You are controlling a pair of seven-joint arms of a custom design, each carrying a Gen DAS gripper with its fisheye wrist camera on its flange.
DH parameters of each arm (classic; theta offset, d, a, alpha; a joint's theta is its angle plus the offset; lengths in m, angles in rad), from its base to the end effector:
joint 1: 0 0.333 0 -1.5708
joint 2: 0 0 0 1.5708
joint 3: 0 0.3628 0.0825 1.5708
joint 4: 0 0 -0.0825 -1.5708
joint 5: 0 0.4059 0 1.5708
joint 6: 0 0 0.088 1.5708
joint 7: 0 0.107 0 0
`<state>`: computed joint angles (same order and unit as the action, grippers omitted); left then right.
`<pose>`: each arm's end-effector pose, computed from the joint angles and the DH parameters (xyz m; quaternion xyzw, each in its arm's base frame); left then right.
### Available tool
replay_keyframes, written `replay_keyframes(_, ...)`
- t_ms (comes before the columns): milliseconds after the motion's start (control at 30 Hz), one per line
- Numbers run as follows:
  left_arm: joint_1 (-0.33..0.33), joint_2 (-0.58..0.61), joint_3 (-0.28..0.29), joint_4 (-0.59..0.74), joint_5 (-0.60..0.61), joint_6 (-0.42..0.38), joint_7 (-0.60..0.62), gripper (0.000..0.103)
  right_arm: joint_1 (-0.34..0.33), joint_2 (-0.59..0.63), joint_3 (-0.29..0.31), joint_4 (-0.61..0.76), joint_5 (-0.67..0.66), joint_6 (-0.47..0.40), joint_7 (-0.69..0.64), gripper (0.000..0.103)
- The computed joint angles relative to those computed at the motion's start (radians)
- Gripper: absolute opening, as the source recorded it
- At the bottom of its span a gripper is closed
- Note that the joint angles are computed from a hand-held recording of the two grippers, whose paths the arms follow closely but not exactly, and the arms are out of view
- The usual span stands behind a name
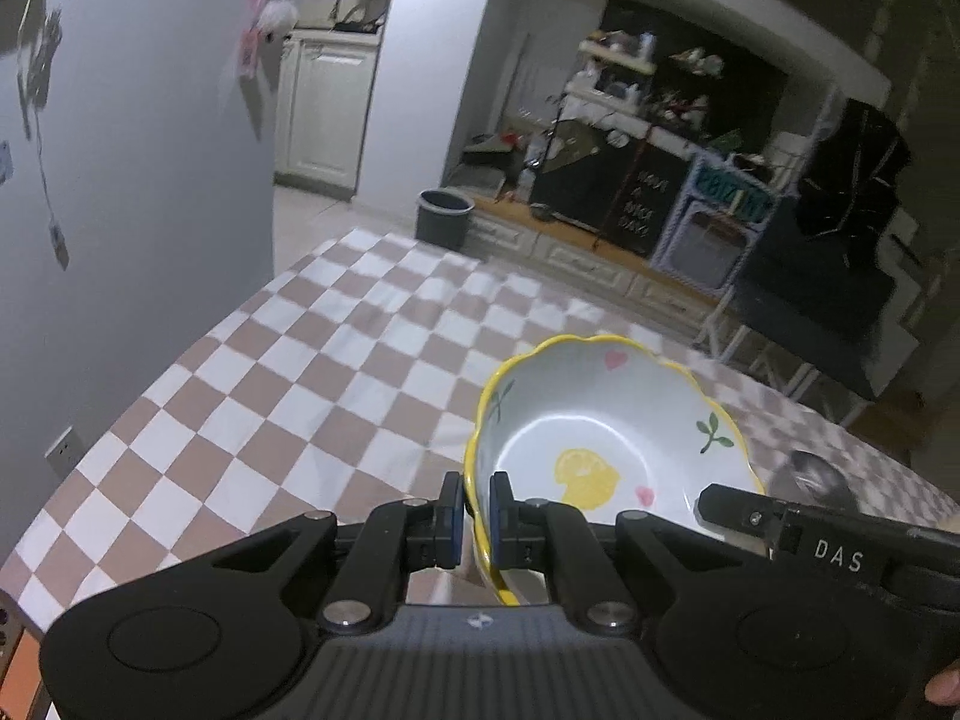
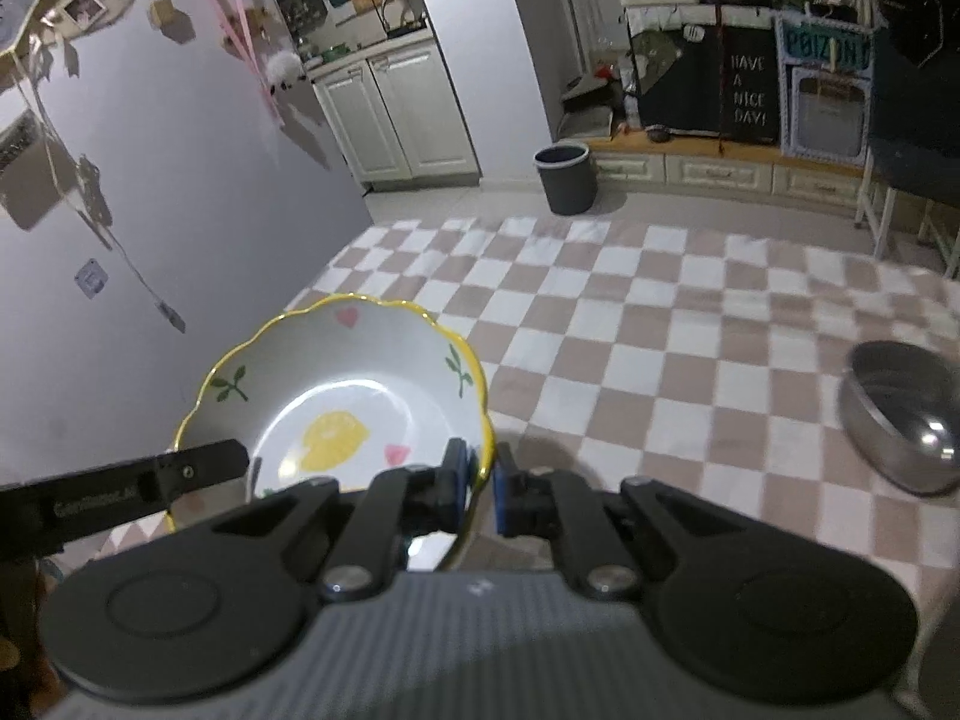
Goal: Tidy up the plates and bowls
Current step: 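Lift the lemon-print bowl off the cloth with both tools, then carry the lemon-print bowl and lower it into the cream bowl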
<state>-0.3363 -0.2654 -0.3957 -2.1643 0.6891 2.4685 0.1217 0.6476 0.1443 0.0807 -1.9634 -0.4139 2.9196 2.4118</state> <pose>0.3818 -0.3719 0.5970 -0.7276 0.5551 -0.3286 0.2335 0.4779 0.4560 0.5297 -0.7214 0.5621 -0.1160 0.3875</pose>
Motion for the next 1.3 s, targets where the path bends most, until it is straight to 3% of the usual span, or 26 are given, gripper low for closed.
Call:
replay_keyframes(33,-0.005,-0.006,-0.006,0.003,0.000,-0.007,0.001,0.009,0.026,-0.006,-0.027,-0.007,0.011,0.003,-0.014,0.010)
replay_keyframes(133,-0.021,-0.027,-0.021,0.013,-0.007,-0.023,0.004,0.009,0.006,-0.095,-0.006,-0.063,-0.102,-0.022,0.093,0.010)
replay_keyframes(300,-0.037,-0.062,-0.047,0.020,-0.006,-0.019,-0.017,0.008,-0.050,-0.228,0.057,-0.150,-0.197,-0.054,0.178,0.009)
replay_keyframes(533,-0.070,-0.064,-0.095,0.061,0.000,-0.033,-0.008,0.008,-0.160,-0.401,0.160,-0.291,-0.219,-0.053,0.268,0.009)
replay_keyframes(800,-0.116,-0.031,-0.111,0.077,-0.004,-0.004,0.026,0.008,-0.253,-0.587,0.256,-0.449,-0.107,-0.068,0.278,0.009)
replay_keyframes(933,-0.155,0.009,-0.093,0.085,-0.058,0.002,0.101,0.008,-0.244,-0.651,0.271,-0.514,-0.004,-0.119,0.249,0.009)
replay_keyframes(1300,-0.198,0.066,-0.069,0.098,-0.129,-0.068,0.201,0.008,-0.289,-0.600,0.336,-0.533,0.198,-0.149,0.143,0.010)
